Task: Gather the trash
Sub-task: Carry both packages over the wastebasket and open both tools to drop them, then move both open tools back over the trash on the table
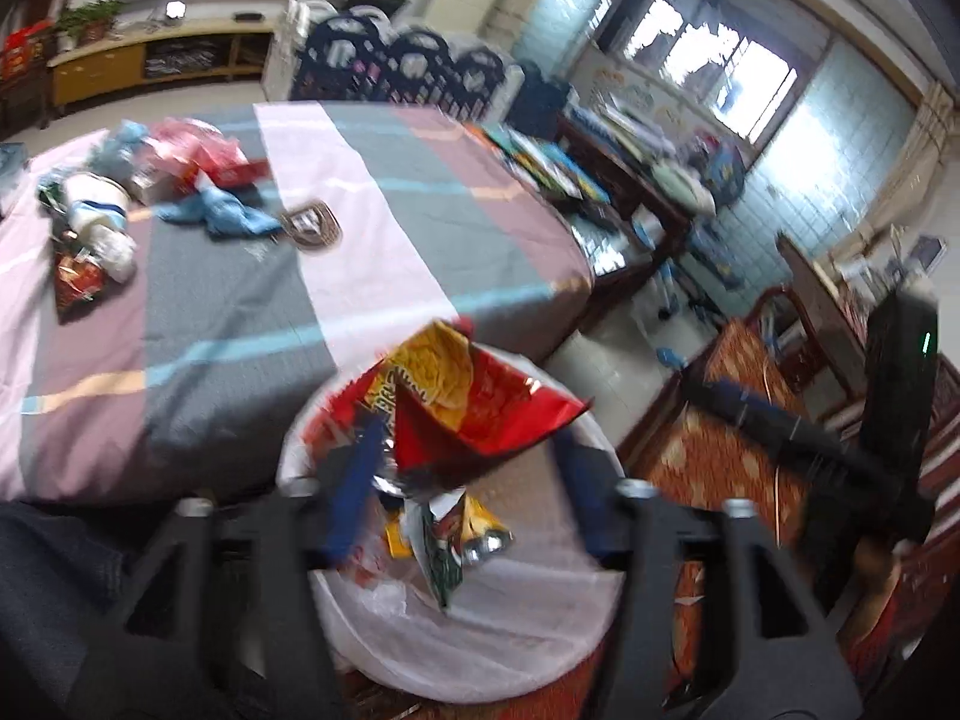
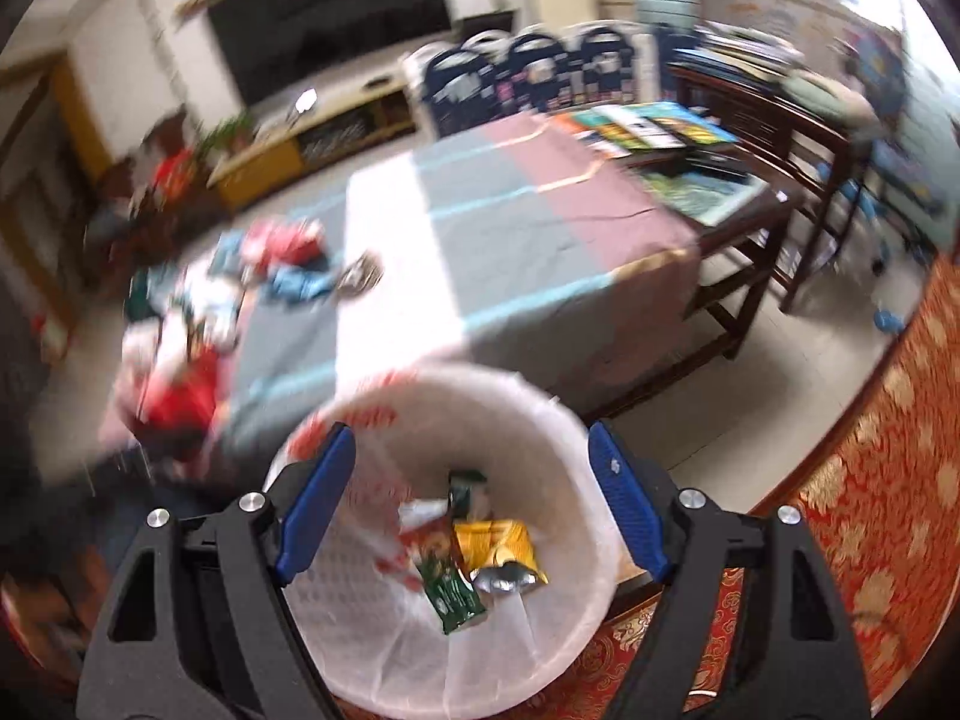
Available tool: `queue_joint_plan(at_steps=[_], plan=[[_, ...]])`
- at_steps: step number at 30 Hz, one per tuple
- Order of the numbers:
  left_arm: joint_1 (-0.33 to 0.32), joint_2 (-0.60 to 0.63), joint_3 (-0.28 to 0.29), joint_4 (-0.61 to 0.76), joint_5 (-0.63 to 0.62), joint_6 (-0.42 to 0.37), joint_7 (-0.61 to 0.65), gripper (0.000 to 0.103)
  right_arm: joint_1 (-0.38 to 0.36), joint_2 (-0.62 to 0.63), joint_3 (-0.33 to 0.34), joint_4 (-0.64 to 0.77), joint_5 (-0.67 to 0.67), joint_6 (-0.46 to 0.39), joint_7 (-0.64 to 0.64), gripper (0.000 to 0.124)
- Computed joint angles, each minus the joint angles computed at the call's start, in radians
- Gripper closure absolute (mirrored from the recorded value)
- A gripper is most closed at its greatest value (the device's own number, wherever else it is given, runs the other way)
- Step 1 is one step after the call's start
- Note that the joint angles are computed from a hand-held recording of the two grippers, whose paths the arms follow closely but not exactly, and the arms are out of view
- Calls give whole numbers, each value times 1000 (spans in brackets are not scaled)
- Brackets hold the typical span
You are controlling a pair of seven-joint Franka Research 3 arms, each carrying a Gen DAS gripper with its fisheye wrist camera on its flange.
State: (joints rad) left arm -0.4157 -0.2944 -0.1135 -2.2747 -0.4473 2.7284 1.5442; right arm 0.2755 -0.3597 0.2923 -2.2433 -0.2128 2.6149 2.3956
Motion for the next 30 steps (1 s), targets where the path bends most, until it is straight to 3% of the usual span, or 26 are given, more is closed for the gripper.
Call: queue_joint_plan(at_steps=[1, 5, 13, 19, 30], plan=[[-5, 9, 0, 4, 0, -17, 7, 14, -9, -16, -7, -15, 9, 11, 25, 44], [43, 27, -44, -2, 103, -30, -64, 12, -19, -11, -22, -6, 46, 13, 47, 44], [242, -50, -120, -73, 500, 20, -502, 11, 15, 75, -4, 61, 45, 14, 23, 43], [327, -122, -97, -135, 668, 46, -674, 11, 86, 201, -7, 197, 4, -36, -5, 42], [482, -217, -56, -233, 844, 44, -843, 11, 264, 453, -73, 502, -39, -149, -32, 42]])
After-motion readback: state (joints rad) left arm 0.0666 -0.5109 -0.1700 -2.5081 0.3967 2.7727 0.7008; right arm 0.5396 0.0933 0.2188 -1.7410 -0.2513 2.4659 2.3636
